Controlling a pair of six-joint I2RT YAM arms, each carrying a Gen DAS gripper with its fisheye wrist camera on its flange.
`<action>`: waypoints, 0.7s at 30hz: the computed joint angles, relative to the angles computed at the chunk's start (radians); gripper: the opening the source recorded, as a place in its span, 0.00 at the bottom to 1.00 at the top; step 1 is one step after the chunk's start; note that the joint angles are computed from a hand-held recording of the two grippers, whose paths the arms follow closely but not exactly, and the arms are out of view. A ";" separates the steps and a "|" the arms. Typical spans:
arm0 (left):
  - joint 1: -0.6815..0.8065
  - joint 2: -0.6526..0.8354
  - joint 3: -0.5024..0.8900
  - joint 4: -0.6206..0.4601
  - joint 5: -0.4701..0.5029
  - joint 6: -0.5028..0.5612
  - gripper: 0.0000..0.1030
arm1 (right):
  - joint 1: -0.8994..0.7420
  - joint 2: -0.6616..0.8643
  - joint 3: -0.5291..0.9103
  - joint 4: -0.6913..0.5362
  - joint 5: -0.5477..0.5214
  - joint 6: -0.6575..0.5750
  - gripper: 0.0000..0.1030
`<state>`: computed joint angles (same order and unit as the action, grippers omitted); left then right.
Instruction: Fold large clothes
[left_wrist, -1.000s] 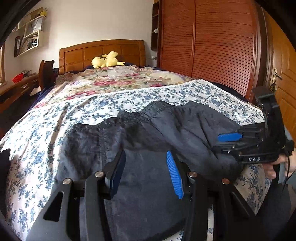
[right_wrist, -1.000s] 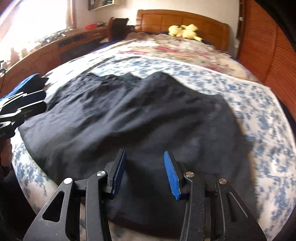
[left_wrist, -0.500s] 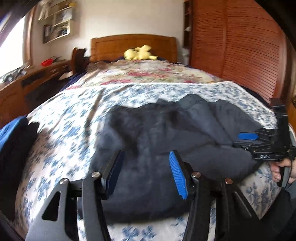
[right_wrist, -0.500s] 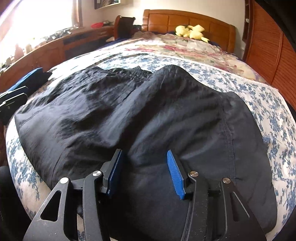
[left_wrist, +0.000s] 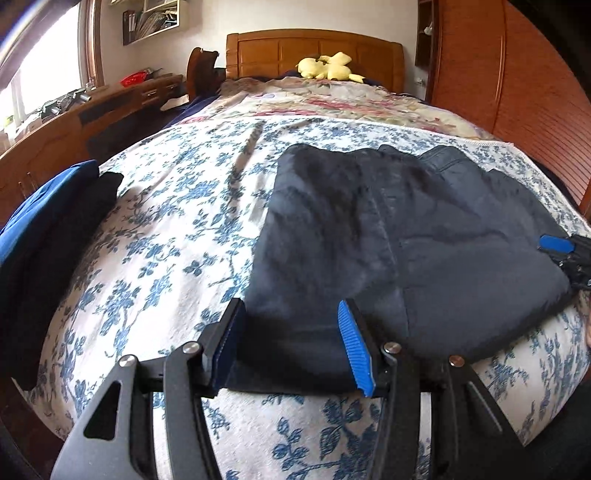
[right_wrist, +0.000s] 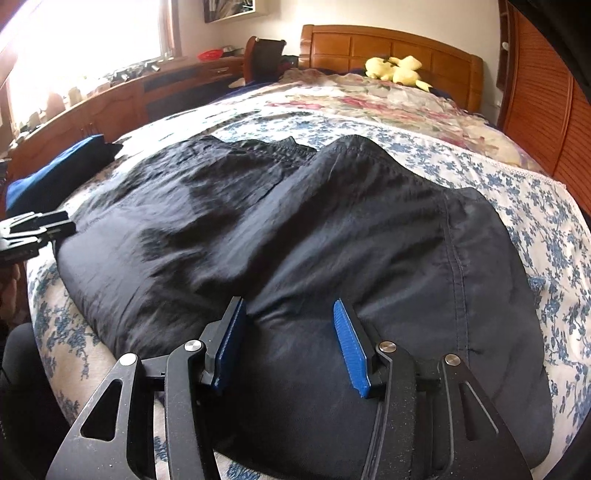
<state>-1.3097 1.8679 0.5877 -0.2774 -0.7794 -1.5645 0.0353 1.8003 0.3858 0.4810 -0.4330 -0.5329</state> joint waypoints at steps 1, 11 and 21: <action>-0.003 0.005 0.003 -0.013 0.004 -0.013 0.50 | 0.000 -0.008 -0.002 -0.006 -0.004 -0.002 0.49; -0.044 -0.021 -0.107 0.093 0.049 -0.118 0.50 | -0.006 -0.094 -0.030 -0.057 -0.055 -0.011 0.49; -0.033 -0.025 -0.108 0.104 0.066 -0.122 0.50 | 0.031 -0.072 -0.033 -0.069 -0.064 -0.022 0.49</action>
